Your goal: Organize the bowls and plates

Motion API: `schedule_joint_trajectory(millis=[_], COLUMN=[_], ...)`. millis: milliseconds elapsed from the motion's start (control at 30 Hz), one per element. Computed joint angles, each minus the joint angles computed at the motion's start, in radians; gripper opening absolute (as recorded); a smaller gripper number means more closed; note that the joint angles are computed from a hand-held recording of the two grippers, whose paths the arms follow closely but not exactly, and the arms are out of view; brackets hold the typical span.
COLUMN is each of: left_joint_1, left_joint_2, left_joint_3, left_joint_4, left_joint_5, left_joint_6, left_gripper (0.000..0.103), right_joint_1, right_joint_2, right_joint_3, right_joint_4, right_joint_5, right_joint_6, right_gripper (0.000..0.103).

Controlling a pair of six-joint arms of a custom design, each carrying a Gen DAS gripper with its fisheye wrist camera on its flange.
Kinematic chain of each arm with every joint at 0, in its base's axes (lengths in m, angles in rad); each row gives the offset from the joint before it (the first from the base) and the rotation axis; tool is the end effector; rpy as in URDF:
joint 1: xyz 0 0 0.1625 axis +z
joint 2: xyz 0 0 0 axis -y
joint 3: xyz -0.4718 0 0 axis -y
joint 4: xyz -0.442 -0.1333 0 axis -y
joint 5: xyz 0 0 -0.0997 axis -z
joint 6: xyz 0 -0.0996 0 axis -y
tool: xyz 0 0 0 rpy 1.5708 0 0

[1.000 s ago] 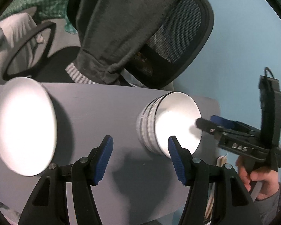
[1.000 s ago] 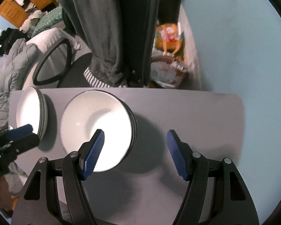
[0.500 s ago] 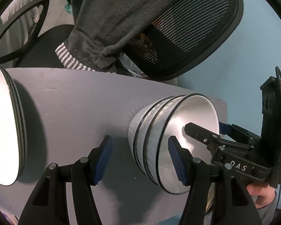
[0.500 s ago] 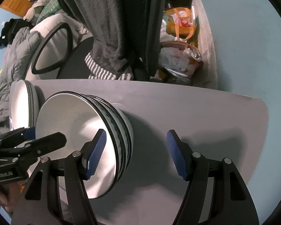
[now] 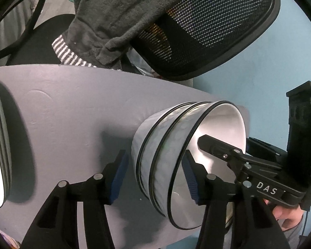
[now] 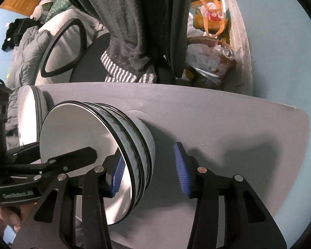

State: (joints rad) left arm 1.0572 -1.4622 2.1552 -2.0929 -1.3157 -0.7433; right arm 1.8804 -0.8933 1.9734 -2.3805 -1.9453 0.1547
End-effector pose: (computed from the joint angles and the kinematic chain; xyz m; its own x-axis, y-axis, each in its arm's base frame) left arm -0.0944 -0.4898 0.2372 -0.9326 -0.2033 -0.2982 -0.1996 0.9789 -0.0431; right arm 0.2676 -0.5185 0.0243 -0.8917 -0.2307 0.3895 -0.1581 0.9649 0.2096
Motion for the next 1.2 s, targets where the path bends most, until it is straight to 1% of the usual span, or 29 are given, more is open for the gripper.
schedule_joint_trajectory(millis=[33,100,200,233,267,467,567,667,800,933,1067,1200], left_joint_1=[0.002,0.001,0.002,0.004,0.006,-0.001,-0.012,-0.012,-0.011,-0.010,-0.004,0.003], left_joint_2=[0.004,0.008,0.007,0.006,0.006,-0.009,-0.018,-0.038,-0.091,-0.171,-0.261,-0.351], left_joint_3=[-0.003,-0.001,0.003,0.004,0.005,0.015,0.013,0.016,0.032,0.056,0.086,0.109], left_joint_4=[0.007,-0.001,-0.008,-0.012,-0.015,-0.022,0.007,0.039,0.086,0.155,0.219,0.290], left_joint_5=[-0.003,-0.002,-0.006,-0.009,-0.011,-0.007,0.005,0.015,0.031,0.050,0.051,0.051], left_joint_6=[0.002,0.003,0.009,0.013,0.016,0.013,0.012,0.011,-0.006,-0.033,-0.041,-0.062], left_gripper=[0.049,0.049,0.050,0.049,0.048,0.043,0.040,0.039,0.038,0.036,0.033,0.030], right_joint_1=[-0.001,-0.001,-0.003,-0.003,-0.004,0.020,0.035,0.039,0.059,0.091,0.122,0.157], right_joint_2=[0.001,0.002,0.005,0.007,0.009,0.025,0.031,0.035,0.047,0.064,0.082,0.105], right_joint_3=[0.000,-0.004,-0.013,-0.016,-0.019,-0.033,-0.031,-0.027,-0.019,0.000,0.019,0.033], right_joint_4=[0.001,0.008,0.024,0.029,0.035,0.052,0.043,0.044,0.038,0.020,-0.007,-0.036], right_joint_5=[0.005,0.010,0.027,0.033,0.041,-0.002,-0.029,-0.020,-0.011,0.021,0.054,0.087], right_joint_6=[-0.003,-0.003,-0.011,-0.012,-0.017,-0.034,-0.026,-0.013,-0.002,0.029,0.063,0.116], right_gripper=[0.040,0.038,0.031,0.026,0.025,0.025,0.025,0.025,0.025,0.025,0.025,0.025])
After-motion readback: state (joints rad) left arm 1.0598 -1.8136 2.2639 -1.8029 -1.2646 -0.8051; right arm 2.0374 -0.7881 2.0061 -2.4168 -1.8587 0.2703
